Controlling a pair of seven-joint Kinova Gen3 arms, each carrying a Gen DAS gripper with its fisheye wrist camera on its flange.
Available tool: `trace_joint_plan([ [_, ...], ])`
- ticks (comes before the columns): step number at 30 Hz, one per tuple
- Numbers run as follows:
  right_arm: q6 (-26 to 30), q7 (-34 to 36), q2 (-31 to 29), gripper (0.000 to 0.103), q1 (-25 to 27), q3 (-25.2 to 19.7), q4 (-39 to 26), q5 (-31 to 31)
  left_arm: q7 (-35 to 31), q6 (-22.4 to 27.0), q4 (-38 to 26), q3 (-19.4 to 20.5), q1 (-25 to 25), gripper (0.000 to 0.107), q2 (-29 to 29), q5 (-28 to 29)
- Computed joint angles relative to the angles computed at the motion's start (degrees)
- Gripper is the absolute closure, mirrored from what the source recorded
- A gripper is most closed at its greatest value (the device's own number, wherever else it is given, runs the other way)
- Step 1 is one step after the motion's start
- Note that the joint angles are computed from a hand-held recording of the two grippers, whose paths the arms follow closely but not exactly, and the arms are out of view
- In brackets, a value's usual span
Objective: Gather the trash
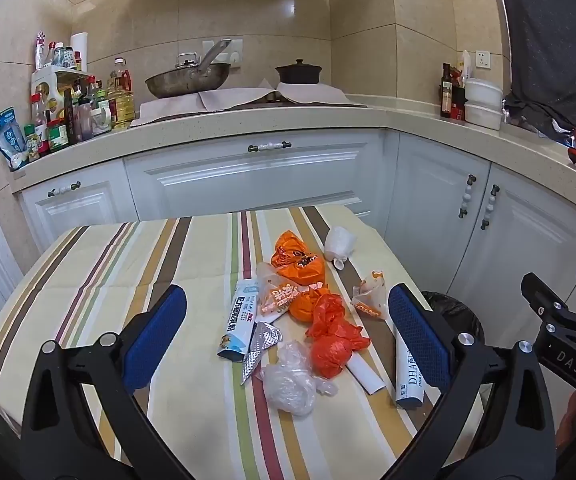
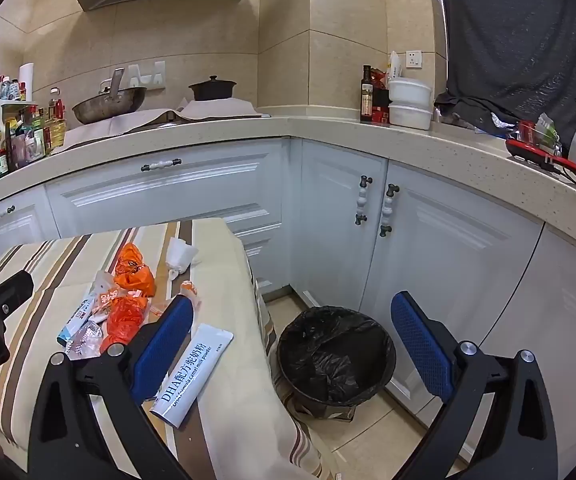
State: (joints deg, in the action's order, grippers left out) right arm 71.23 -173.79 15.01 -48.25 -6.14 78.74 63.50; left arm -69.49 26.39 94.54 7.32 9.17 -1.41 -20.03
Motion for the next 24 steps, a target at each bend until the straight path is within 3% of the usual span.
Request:
trace_joint_plan([
  [5,0.3,0.5,-0.1,0.006,-0.1,0.0,-0.7,-0.1,-0.6,0.0,0.1,0.0,0.0,0.009,-0.3,1.2],
  [8,0.6,0.8,-0.4,0.006,0.1,0.1,-0.8,-0.2,-1.9,2.8,-2.6,0.3,0.4,0.009,0.3,1.8],
  [15,1.1,0.3,-0.5,0.006,-0.1,-0.1,-0.9,0.5,-2.5,1.3,-1.3,-0.1,0.4,0.009,0.1,2.8],
  [24,1.3,0.4,-0.8,0.006,0.2,-0.3,-0.8,0.5,-3.5,3.1,-2.8,0.0,0.6,0.009,0.3,4.1],
])
